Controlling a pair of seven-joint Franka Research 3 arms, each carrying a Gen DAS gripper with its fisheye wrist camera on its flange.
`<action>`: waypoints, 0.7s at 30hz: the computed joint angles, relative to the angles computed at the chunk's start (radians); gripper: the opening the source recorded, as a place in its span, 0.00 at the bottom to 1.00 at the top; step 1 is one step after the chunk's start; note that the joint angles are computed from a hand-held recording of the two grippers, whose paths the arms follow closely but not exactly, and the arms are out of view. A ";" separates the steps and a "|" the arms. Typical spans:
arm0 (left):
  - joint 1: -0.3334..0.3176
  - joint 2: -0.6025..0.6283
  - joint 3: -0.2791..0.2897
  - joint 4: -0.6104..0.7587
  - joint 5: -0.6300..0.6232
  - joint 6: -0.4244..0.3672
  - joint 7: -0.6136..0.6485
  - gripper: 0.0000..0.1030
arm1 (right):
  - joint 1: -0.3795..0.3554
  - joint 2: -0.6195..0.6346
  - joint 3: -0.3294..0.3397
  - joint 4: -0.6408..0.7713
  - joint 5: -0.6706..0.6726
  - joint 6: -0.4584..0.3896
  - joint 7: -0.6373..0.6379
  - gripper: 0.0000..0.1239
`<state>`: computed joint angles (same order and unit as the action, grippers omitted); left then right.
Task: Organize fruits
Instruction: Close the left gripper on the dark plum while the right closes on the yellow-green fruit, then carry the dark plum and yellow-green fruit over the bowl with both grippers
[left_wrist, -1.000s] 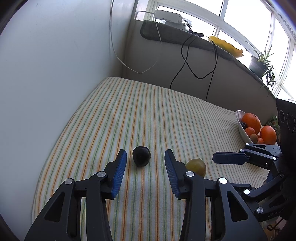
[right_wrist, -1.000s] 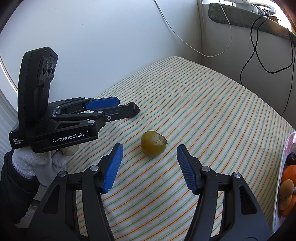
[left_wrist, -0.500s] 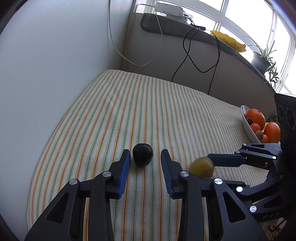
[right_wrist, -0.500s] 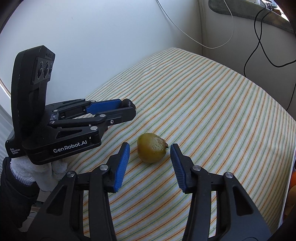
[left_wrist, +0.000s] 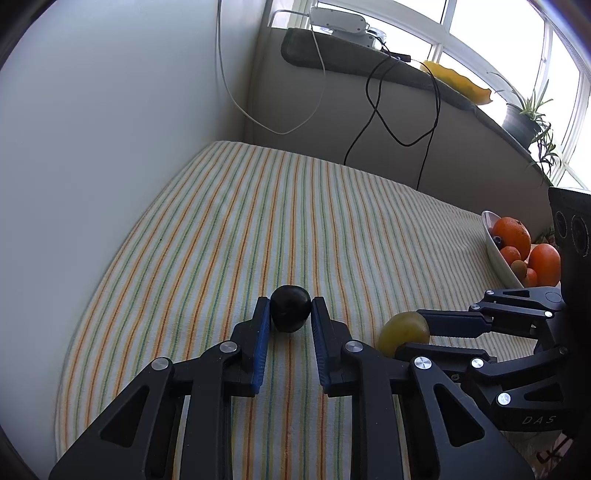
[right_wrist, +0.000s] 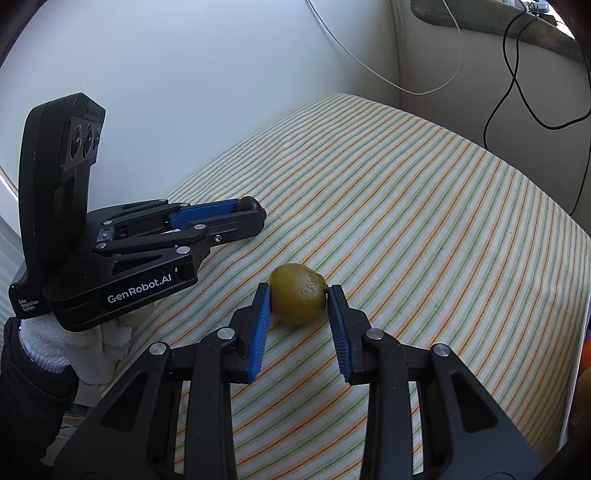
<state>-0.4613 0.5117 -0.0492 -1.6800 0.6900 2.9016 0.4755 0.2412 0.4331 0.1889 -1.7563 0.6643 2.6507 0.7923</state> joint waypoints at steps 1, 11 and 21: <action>-0.004 0.000 0.003 0.002 0.003 0.000 -0.005 0.20 | -0.003 -0.007 0.003 -0.008 0.008 0.003 -0.006 0.26; -0.025 -0.024 0.017 -0.010 0.055 0.017 -0.050 0.20 | -0.032 -0.114 0.012 -0.115 0.137 0.027 -0.121 0.26; -0.058 0.014 0.001 0.070 0.070 0.020 -0.040 0.20 | -0.034 -0.251 -0.031 -0.240 0.273 0.052 -0.232 0.26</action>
